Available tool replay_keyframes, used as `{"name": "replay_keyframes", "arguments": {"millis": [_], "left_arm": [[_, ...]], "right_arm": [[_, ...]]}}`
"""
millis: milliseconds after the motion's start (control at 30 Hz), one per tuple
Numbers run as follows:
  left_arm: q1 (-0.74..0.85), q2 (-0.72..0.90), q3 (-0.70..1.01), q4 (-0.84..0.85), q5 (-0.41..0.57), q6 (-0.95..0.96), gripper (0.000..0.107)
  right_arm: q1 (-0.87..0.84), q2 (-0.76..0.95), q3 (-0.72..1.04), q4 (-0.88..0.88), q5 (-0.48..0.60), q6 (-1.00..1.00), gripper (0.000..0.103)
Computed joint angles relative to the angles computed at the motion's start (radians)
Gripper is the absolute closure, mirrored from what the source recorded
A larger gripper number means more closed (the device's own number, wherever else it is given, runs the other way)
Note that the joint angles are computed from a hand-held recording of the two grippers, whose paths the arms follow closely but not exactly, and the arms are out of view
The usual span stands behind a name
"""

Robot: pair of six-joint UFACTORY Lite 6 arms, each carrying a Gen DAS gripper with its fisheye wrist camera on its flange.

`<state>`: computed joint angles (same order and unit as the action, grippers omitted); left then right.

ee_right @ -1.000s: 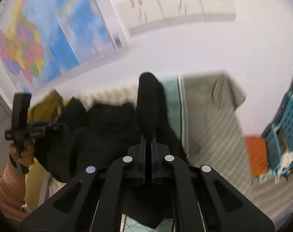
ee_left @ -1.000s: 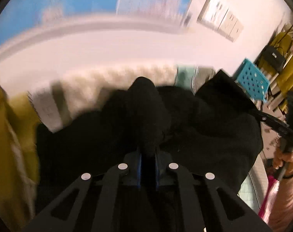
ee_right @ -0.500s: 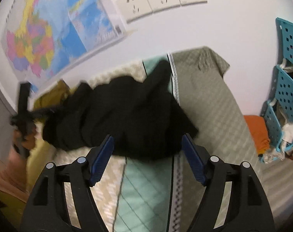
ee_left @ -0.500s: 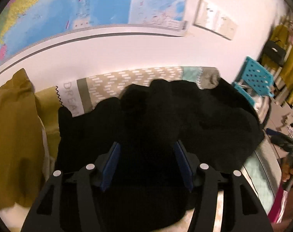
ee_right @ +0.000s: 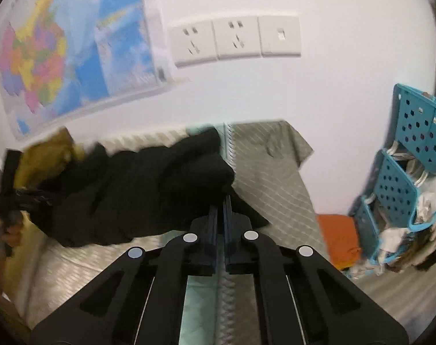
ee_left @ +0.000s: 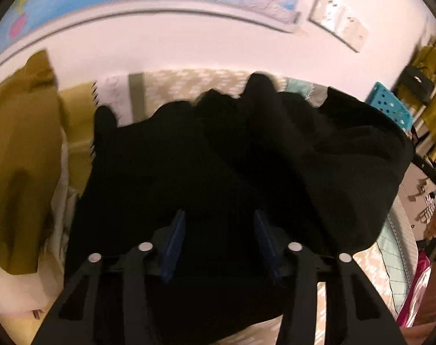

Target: Fold large clothes

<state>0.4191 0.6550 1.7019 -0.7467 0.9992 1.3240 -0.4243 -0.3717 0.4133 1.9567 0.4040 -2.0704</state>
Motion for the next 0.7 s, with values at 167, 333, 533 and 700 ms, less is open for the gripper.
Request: {"name": "replay_keyframes", "arguments": {"millis": [167, 333, 533, 700], "left_arm": [[0.012, -0.043, -0.06, -0.003, -0.067, 0.048, 0.061], [0.069, -0.077, -0.067, -0.014, -0.075, 0.072, 0.051], [0.14, -0.111, -0.086, -0.04, -0.053, 0.145, 0.038], [0.11, -0.109, -0.143, -0.023, -0.149, 0.147, 0.037]], "right_arm": [[-0.023, 0.328, 0.078, 0.137, 0.05, -0.129, 0.099], [-0.109, 0.143, 0.001, 0.001, 0.075, 0.065, 0.068], [0.031, -0.028, -0.023, -0.136, 0.092, 0.184, 0.05], [0.188, 0.257, 0.114, 0.102, 0.02, -0.043, 0.074]]}}
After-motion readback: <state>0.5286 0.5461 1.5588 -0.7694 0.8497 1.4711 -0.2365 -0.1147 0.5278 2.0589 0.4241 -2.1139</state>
